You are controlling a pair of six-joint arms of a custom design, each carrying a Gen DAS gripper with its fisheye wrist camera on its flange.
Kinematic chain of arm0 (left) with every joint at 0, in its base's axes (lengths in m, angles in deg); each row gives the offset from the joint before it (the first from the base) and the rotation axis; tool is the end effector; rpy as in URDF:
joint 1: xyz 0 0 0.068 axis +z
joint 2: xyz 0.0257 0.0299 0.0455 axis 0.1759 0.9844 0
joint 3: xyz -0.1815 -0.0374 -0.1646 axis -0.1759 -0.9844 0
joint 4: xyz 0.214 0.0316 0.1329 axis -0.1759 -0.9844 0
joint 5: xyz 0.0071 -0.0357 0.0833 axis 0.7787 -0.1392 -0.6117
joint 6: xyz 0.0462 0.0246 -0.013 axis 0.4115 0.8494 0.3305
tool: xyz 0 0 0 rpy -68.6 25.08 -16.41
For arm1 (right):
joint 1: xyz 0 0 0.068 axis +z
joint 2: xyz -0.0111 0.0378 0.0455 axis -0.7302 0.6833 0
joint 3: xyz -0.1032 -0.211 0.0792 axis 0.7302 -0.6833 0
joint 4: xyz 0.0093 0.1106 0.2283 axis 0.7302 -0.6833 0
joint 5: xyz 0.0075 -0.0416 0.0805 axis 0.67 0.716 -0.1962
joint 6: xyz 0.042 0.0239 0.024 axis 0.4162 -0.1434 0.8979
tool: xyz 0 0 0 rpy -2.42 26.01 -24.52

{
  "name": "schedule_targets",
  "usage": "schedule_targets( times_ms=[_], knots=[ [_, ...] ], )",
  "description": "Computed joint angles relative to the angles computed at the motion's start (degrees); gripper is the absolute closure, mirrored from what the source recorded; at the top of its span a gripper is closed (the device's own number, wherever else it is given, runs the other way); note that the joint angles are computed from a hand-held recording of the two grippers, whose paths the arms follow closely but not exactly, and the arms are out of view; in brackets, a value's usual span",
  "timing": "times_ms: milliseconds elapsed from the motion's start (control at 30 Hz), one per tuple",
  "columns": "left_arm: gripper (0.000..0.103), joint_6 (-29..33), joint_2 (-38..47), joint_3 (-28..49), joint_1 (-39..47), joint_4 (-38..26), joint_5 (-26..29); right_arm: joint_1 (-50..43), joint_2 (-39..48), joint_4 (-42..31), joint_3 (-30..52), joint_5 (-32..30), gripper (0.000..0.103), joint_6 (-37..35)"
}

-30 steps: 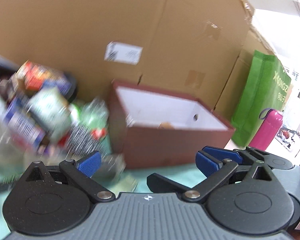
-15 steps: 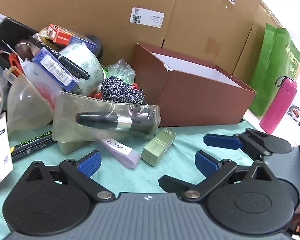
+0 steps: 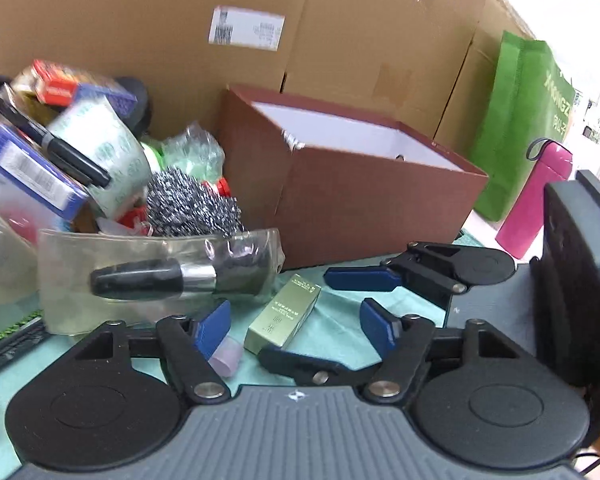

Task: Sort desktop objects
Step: 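Close the left tool on the olive-green cosmetic box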

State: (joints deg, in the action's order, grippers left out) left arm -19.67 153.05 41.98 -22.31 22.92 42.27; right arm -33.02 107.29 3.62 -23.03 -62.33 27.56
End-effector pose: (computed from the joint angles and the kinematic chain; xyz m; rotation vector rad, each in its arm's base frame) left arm 0.2064 -0.1146 0.0364 -0.2402 2.1354 -0.2278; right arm 0.3327 0.1051 0.0146 -1.2913 1.8400 0.5595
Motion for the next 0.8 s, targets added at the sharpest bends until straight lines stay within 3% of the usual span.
schedule_targets(
  times_ms=[200, 300, 367, 500, 800],
  knots=[
    [0.043, -0.36, 2.35, 1.42, 3.37, 0.29, 4.15, -0.29, 0.39, -4.22, 1.76, -2.04, 0.042, -1.7],
    [0.046, -0.02, 2.32, 1.73, 3.8, -0.33, 4.71, -0.1, 0.34, -3.21, 1.24, -1.81, 0.043, -1.78],
    [0.056, 0.15, 1.67, 2.5, 4.19, -3.08, 5.2, -0.02, 0.15, -2.34, 0.57, -1.79, 0.043, -1.94],
    [0.065, 2.5, 0.93, 3.43, 2.15, -6.37, 3.86, -0.41, -1.08, -1.18, -2.25, -2.43, 0.043, -2.85],
    [0.065, 2.85, 1.84, 3.59, -0.39, -6.53, 5.16, -2.28, -4.04, 4.78, -10.15, -1.59, 0.042, -4.9]
  ],
)
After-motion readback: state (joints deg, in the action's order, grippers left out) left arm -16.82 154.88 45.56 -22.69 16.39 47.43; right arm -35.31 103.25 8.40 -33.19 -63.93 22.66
